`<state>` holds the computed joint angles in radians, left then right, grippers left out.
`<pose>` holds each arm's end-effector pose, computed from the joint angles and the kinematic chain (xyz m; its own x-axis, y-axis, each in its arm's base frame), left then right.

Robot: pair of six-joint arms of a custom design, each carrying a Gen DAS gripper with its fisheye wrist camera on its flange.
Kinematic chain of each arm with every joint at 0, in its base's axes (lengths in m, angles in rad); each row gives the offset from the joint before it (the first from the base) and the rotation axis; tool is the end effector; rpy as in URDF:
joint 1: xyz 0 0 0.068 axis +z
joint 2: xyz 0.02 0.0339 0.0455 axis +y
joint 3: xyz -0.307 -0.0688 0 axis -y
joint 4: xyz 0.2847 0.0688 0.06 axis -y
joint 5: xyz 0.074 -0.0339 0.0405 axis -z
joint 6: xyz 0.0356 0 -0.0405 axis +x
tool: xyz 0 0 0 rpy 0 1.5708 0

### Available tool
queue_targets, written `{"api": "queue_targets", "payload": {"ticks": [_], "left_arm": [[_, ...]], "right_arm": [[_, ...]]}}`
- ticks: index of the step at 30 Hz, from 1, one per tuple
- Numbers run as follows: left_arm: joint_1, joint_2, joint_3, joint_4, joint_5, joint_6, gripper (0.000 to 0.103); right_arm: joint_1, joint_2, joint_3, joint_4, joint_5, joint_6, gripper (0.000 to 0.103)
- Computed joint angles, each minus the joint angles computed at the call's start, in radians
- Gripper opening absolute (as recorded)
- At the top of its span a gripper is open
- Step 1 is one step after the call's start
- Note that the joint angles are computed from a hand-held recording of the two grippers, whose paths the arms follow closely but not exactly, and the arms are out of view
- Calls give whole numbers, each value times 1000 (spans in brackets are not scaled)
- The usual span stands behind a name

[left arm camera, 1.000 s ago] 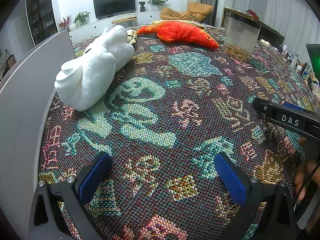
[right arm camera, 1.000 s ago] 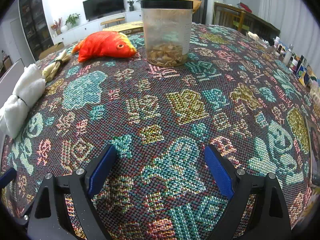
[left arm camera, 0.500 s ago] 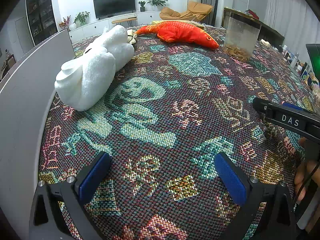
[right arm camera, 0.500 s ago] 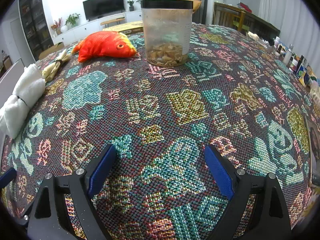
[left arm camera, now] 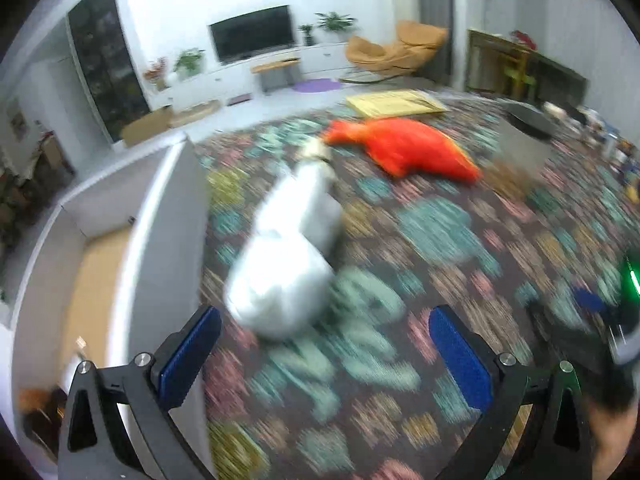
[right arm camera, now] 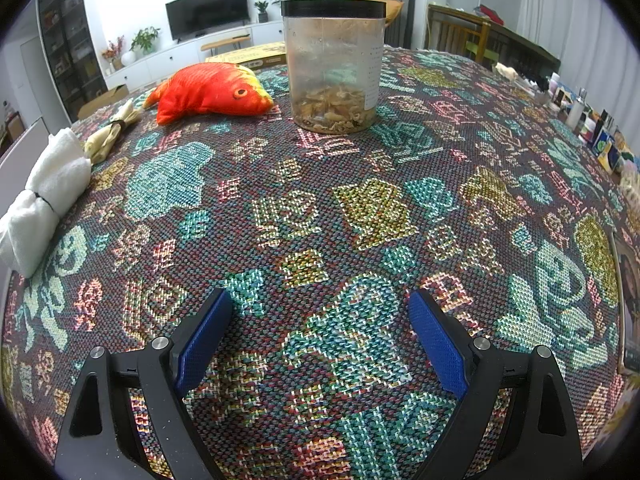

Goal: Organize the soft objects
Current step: 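Grasp the white towel rabbit with left tool and lift it, then grasp red fish plush with right tool while left tool holds white rabbit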

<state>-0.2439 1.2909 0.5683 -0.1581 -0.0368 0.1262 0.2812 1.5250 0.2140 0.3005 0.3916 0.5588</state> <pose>0.2509 -0.0611 0.1808 -0.7149 0.3075 -0.6280 0.3111 0.9442 0.1083 0.1900 0.0407 0.0699 -0.7227 0.3013 -0.6220 0.3792 0.9253 0.0076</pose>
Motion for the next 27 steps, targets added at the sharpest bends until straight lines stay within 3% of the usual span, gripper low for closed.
{"api": "queue_targets", "payload": {"ticks": [5, 6, 7, 8, 11, 17, 19, 21, 25, 27], "left_arm": [[37, 434, 293, -65, -105, -31, 103], [39, 512, 349, -99, -128, -32, 99], [45, 546, 361, -95, -127, -36, 89], [55, 550, 357, -90, -98, -37, 53], [88, 456, 272, -59, 22, -68, 46], [96, 108, -15, -120, 60, -110, 49], [80, 51, -98, -96, 49, -130, 58], [65, 59, -151, -18, 62, -122, 72], [-15, 132, -207, 178, -23, -85, 75], [-46, 172, -235, 315, -69, -73, 90]], "right_arm": [[0, 0, -1, 1, -1, 0, 92], [0, 0, -1, 1, -1, 0, 92], [-1, -1, -1, 1, -1, 0, 92], [-1, -1, -1, 1, -1, 0, 92], [0, 1, 0, -1, 1, -1, 92], [0, 1, 0, 1, 0, 0, 92], [-1, 1, 0, 2, -1, 0, 92], [-1, 1, 0, 2, -1, -1, 92], [4, 8, 2, 5, 2, 4, 92], [3, 7, 2, 3, 2, 2, 92]]}}
